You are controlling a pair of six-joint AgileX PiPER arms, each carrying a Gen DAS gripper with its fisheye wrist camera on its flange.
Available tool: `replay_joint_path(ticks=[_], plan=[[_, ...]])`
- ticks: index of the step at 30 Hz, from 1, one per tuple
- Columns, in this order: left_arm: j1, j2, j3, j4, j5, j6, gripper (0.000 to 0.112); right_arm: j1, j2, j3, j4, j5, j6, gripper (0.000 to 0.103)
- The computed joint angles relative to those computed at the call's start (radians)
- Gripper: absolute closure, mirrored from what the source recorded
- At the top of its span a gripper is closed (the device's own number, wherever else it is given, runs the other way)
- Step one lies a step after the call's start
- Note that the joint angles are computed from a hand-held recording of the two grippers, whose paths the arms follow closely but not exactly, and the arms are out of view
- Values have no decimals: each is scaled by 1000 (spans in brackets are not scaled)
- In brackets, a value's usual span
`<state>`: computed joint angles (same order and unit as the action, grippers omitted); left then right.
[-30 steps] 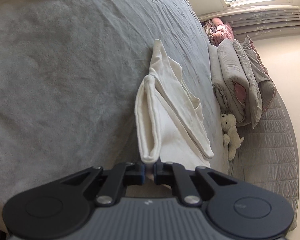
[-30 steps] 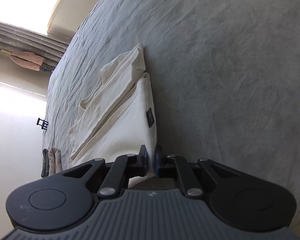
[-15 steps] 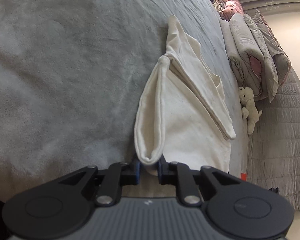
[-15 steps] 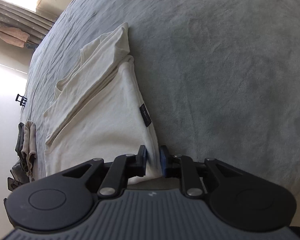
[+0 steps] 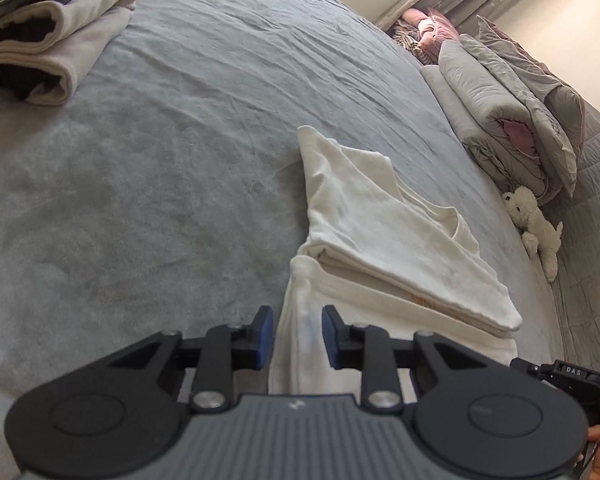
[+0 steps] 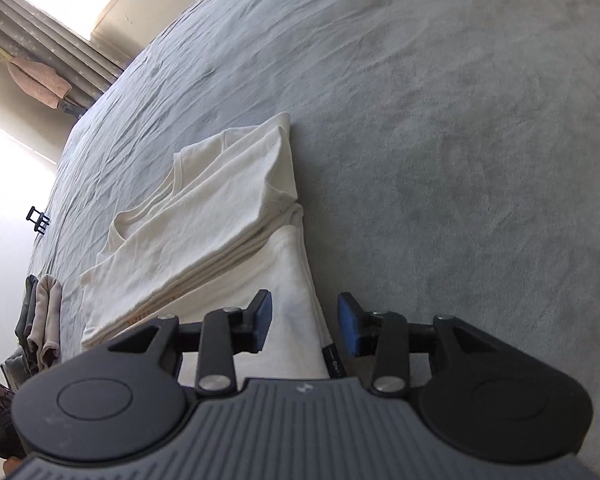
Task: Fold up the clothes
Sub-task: 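Open both grippers and withdraw from the folded sweatshirt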
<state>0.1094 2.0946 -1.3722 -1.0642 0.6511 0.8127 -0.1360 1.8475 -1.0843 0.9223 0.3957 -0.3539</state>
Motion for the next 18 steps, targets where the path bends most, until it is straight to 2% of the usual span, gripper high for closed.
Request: replay_joint_path(ticks=[1,2,3,5,7,8,10,15,18], plan=[[-6,4,5,-13,-24,25,93,11,11,-2,1,-23,-12,70],[-14,10,8,-15,-50,43,95,21,22,-10,-39,-42,12,78],[-22,17,11,-18,-75,61,96,31,30,-19,-118,-53,76,83],[-36,12,17,-2,-109,70,95,43,35,-23,-187,-64,129,86],[-51,-11,24,48,-132,54,94,54,27,-22,-245,-71,176,86],[-56,-29,35,71,-146,52,93,59,13,-16,-286,-76,203,77],[-58,-68,64,87,-165,86,91,69,-21,-2,-344,-72,202,72],[-39,-159,116,93,-67,285,83,118,-113,25,-519,-8,180,66],[-44,-227,167,111,-20,450,78,154,-166,47,-570,54,82,63]])
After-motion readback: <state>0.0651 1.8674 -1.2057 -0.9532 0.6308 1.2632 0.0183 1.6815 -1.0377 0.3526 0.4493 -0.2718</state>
